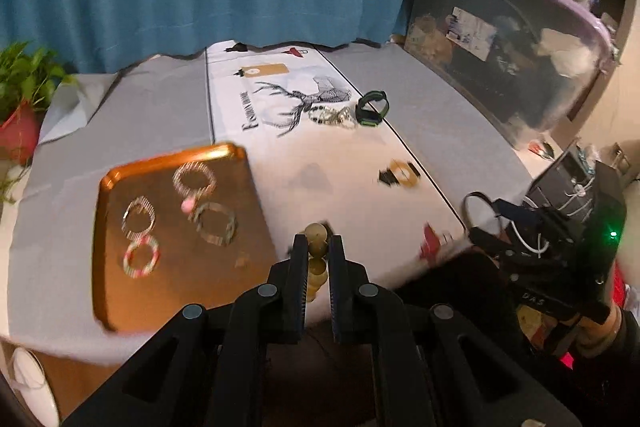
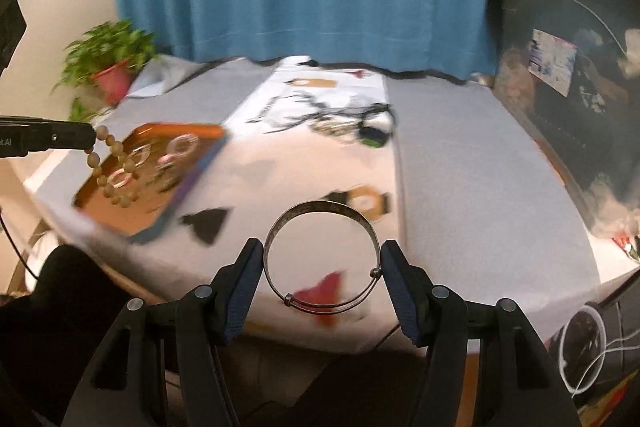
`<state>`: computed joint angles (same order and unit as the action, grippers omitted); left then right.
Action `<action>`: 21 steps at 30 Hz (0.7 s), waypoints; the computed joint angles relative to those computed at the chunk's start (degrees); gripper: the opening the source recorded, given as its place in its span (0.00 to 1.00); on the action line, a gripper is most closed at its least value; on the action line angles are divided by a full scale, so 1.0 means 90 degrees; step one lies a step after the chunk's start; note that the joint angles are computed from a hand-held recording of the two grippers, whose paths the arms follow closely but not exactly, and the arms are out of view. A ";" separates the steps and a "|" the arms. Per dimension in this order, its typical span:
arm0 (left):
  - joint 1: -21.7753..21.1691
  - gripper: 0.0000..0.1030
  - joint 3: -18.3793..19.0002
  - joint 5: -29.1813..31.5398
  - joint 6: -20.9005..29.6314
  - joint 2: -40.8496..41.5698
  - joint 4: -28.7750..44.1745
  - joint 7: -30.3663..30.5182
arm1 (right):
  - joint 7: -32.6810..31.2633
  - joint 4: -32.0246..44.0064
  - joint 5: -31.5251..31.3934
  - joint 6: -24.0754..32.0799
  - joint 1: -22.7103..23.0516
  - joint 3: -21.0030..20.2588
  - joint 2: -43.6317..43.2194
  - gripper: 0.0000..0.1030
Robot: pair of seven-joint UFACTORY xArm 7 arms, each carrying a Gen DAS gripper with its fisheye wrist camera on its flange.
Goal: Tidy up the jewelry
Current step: 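Carry the bead bracelet and silver bangle over the copper tray with both tools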
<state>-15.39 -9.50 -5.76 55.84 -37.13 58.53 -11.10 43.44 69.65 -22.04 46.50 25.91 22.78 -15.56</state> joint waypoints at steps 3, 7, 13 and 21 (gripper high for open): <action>-0.0044 0.07 0.0063 -0.0039 0.0300 -0.0782 -0.0457 -0.0028 | 0.0081 0.0130 0.0048 0.0183 0.0209 0.0255 0.0021 0.59; -0.0007 0.07 0.0150 -0.0149 0.0784 -0.1817 -0.1033 -0.0189 | 0.0143 0.0431 -0.0006 0.0405 0.0582 0.0564 0.0283 0.59; 0.0266 0.07 0.0177 -0.0115 0.1274 -0.3007 -0.1593 -0.0486 | 0.0147 0.1024 -0.0316 0.0751 0.1184 0.0691 0.0874 0.59; 0.0503 0.07 0.0368 -0.0107 0.1176 -0.3321 -0.1779 -0.0412 | 0.0109 0.1754 -0.0799 0.1215 0.1891 0.0445 0.1486 0.59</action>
